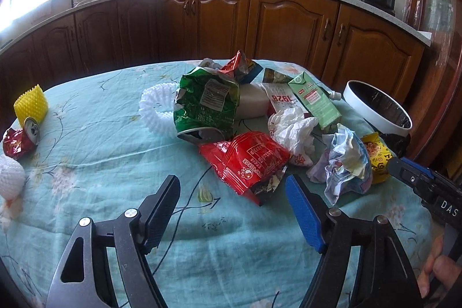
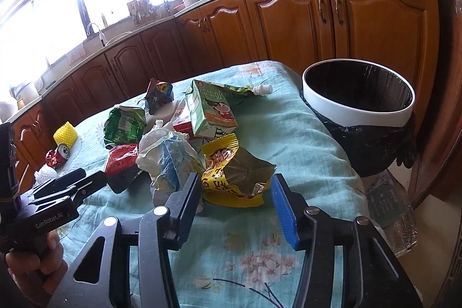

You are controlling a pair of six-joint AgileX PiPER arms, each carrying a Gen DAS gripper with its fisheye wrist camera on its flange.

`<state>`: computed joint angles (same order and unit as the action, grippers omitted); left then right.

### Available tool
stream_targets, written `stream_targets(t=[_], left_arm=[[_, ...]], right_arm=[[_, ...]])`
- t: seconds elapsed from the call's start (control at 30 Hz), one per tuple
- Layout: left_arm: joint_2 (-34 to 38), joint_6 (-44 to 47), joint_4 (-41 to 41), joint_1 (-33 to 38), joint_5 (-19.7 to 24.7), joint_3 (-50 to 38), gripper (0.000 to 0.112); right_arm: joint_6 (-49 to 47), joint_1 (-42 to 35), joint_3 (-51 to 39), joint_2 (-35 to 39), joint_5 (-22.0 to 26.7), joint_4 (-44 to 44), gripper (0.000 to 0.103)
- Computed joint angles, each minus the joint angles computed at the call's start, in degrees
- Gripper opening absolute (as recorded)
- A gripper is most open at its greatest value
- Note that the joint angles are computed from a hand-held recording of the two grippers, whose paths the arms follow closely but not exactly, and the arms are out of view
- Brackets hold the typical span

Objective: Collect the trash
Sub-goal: 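Grasp the red chip bag with the left tool while the right tool grasps the yellow snack bag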

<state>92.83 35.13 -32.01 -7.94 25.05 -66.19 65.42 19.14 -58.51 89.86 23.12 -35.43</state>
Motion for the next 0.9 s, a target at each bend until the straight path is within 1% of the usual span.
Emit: stream_targets(t=[0.07, 0.13, 0.17, 0.2, 0.23, 0.3, 0.37, 0.4, 0.47, 0.63, 0.8, 0.9], left_arm=[[2.19, -1.44, 1.24, -0.51, 0.50, -1.92, 0.068], [4.22, -3.59, 3.19, -1.06, 1.27, -3.97, 0.063], [4.98, -4.09, 3.61, -1.18, 1.71, -4.74, 0.058], [5.90, -4.51, 3.94, -1.29, 2.15, -5.64, 0.050], [6.84, -4.67, 3.99, -1.36, 2.88, -6.58, 0.046], [8.09, -4.72, 3.85, -1.37, 4.13, -7.83, 0.025], [8.92, -4.35, 3.45, -1.23, 4.79, -8.45, 0.015], [9.10, -3.69, 2.73, -1.05, 4.78, -8.43, 0.012], [8.85, -1.96, 0.74, -0.66, 4.10, -7.83, 0.009], [5.67, 2.04, -3.60, 0.08, 2.86, -5.28, 0.005], [3.20, 5.39, -8.00, 0.73, 3.13, -4.48, 0.004], [1.67, 7.63, -10.90, 1.02, 4.60, -4.57, 0.003]], right_arm=[[-2.23, -0.42, -0.77, 1.28, -0.32, 1.86, 0.043], [-6.30, -1.18, -1.63, 2.37, -0.41, 5.14, 0.031], [-7.66, -1.40, -1.87, 2.83, -0.71, 6.31, 0.028], [-8.47, -1.62, -1.79, 2.98, -1.22, 7.01, 0.018], [-9.25, -1.71, -1.74, 3.10, -1.81, 7.94, 0.009], [-10.23, -1.87, -1.25, 2.88, -2.96, 8.96, 0.008], [-10.38, -1.83, -0.93, 2.58, -3.67, 8.81, 0.004], [-10.70, -1.88, -0.70, 2.26, -3.99, 8.99, 0.001], [-9.95, -1.68, -0.85, 1.92, -3.78, 7.60, 0.000], [-9.44, -1.93, -0.37, 0.51, -4.57, 6.40, 0.000], [-10.61, -2.70, -0.45, -0.50, -5.49, 7.72, 0.000], [-12.38, -3.50, -0.66, -1.16, -5.98, 9.41, 0.000]])
